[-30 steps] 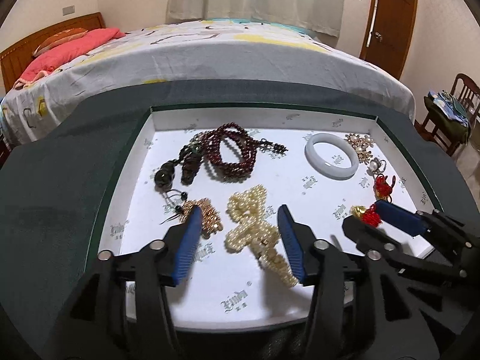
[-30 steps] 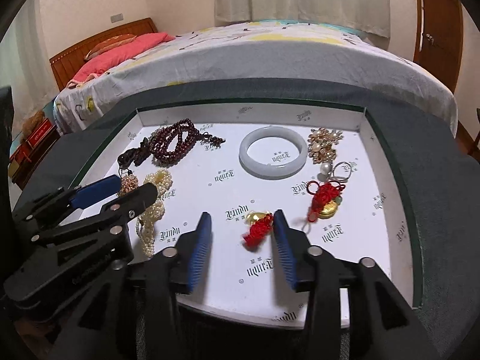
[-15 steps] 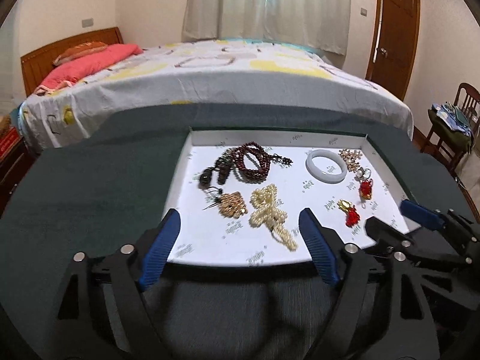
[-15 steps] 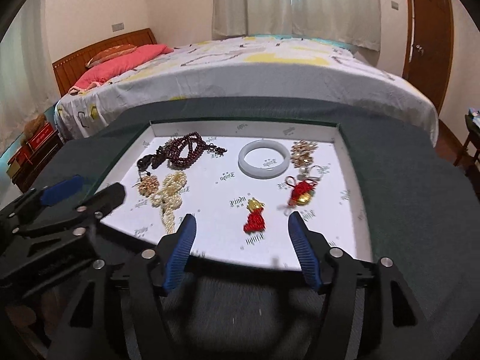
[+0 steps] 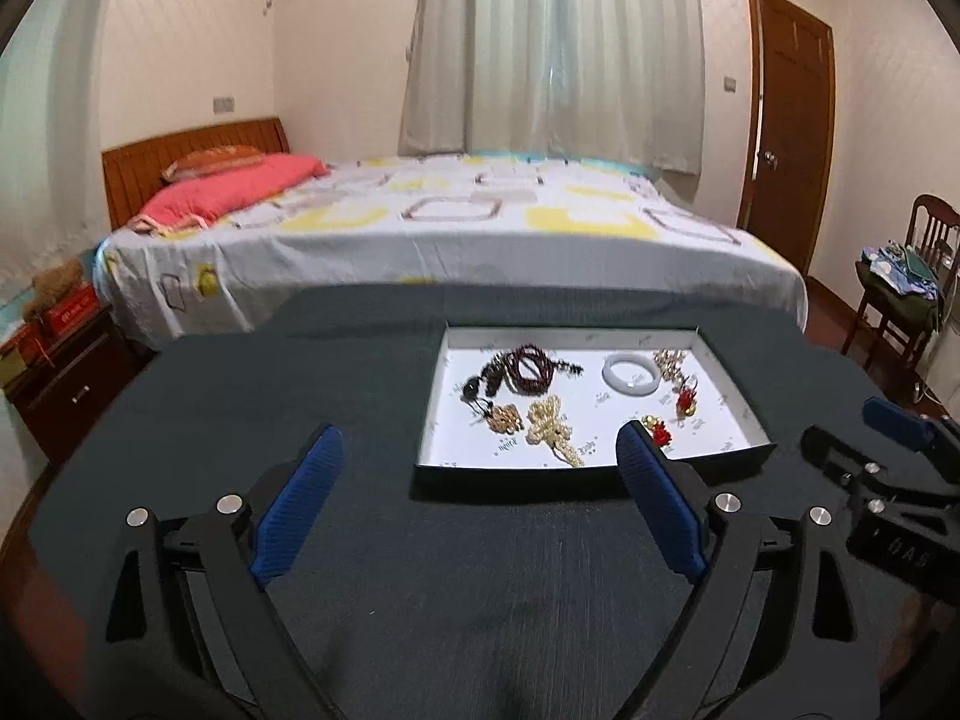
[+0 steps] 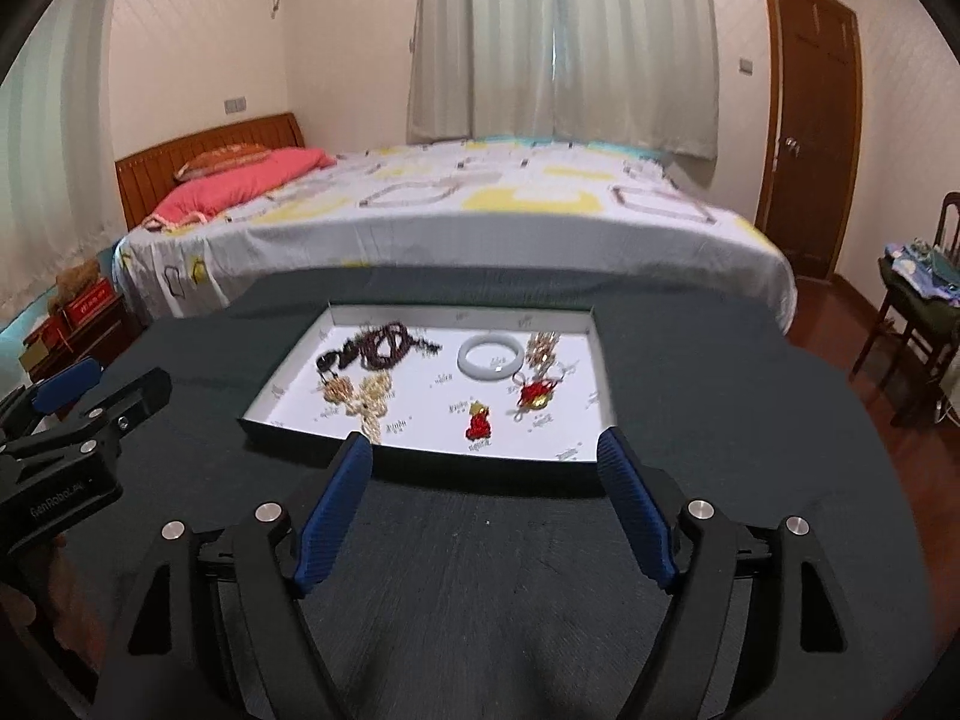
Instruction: Organize jewelry
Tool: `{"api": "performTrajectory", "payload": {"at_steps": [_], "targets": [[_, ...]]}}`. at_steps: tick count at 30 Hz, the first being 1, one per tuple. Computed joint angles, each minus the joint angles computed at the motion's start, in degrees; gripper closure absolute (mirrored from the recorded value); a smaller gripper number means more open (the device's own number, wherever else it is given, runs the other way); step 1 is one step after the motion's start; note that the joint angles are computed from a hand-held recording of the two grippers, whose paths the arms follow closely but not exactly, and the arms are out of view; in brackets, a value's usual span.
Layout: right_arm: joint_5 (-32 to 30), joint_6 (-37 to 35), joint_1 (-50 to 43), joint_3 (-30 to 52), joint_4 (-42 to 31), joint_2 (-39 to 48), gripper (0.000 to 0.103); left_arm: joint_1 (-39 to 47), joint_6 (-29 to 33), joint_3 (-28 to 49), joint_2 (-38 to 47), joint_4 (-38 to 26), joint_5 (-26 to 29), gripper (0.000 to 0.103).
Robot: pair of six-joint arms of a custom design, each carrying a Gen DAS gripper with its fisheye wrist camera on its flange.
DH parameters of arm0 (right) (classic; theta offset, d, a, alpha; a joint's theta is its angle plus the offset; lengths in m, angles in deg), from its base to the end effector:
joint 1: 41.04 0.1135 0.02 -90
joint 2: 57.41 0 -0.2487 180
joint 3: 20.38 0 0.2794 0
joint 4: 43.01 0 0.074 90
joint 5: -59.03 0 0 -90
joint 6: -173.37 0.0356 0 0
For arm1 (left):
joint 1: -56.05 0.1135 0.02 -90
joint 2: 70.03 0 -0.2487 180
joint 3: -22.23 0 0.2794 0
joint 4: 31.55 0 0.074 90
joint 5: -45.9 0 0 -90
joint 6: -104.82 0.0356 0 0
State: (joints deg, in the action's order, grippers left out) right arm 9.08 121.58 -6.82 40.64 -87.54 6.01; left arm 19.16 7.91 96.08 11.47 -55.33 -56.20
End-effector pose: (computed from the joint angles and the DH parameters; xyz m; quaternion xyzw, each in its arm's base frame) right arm 0.2254 0.1256 0.2502 0.1560 0.8691 -0.0532 0.4664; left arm 0.2868 -0.2059 0.2655 0.1745 0.8512 -0.0961 0.4856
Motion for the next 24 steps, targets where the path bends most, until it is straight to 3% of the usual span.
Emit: {"api": "performTrajectory", "payload": {"at_steps": [14,24], "targets": [[17.67,12.88,16.38,7.59,-20.5,-5.49,0.024,-2.93,-0.99,-7.17,-20.53,-6.41,-8.16,0.004],[25.21,20.24,23.63,13.71,-30.49,-2.0,0.022,-2.39,-1.53,-7.44,-25.1,-8.32,-7.69,0.004]]}}
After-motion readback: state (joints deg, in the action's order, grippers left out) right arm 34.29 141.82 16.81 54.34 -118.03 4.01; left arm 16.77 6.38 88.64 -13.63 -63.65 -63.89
